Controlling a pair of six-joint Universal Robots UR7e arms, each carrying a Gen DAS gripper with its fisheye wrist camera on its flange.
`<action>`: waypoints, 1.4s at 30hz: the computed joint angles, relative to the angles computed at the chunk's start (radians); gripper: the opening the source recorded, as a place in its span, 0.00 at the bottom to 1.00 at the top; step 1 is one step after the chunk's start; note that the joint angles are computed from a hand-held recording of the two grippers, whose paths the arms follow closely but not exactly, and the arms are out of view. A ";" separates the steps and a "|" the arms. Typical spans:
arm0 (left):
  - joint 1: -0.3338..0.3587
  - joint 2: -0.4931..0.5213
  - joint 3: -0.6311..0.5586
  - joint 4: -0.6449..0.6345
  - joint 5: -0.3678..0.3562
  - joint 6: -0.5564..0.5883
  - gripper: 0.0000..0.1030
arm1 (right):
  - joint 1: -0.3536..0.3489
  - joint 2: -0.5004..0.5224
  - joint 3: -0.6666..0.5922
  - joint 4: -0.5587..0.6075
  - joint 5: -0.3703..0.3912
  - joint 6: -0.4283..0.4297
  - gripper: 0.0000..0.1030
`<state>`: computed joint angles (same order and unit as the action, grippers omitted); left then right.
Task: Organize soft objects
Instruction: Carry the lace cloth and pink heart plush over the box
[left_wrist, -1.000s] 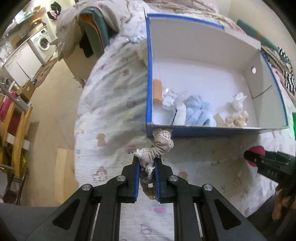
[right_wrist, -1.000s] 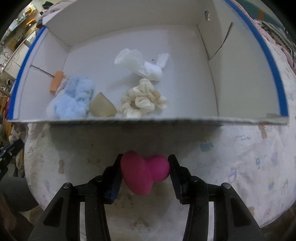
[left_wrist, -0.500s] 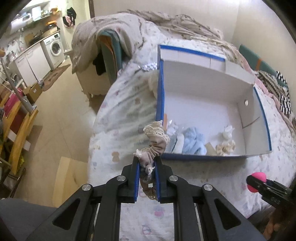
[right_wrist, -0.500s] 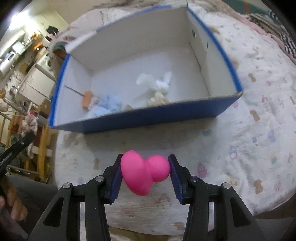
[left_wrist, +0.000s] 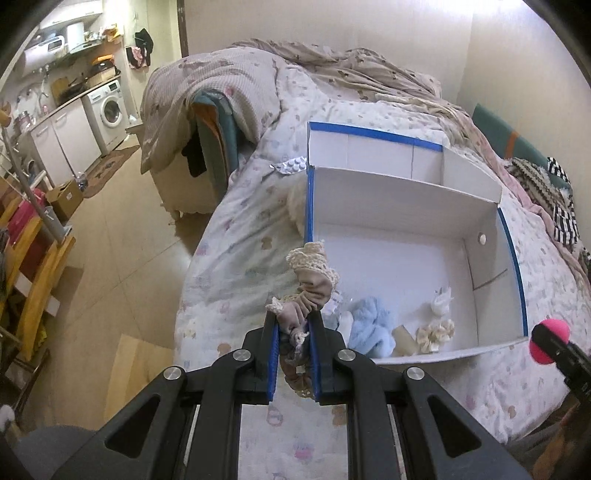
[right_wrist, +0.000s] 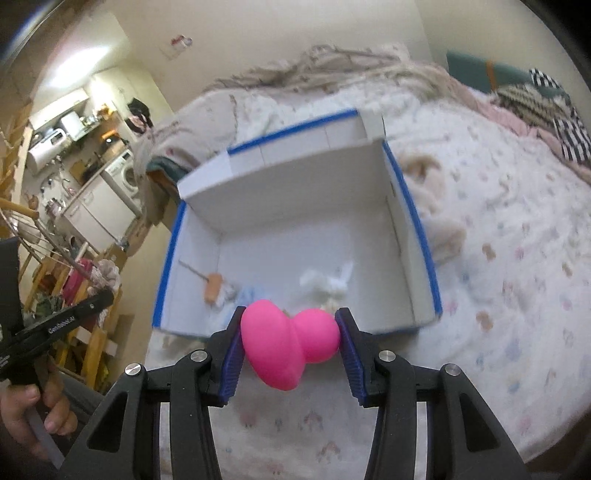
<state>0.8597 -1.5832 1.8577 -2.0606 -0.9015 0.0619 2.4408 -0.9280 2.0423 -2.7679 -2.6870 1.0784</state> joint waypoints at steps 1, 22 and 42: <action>0.002 0.013 -0.009 0.004 -0.002 -0.003 0.12 | -0.002 0.000 -0.001 -0.016 -0.010 -0.024 0.48; -0.005 0.187 -0.046 -0.088 -0.010 0.065 0.12 | -0.152 -0.015 0.021 -0.313 0.054 -0.294 0.48; 0.042 0.291 -0.020 -0.153 -0.081 0.119 0.12 | -0.255 0.013 -0.013 -0.195 0.149 -0.324 0.48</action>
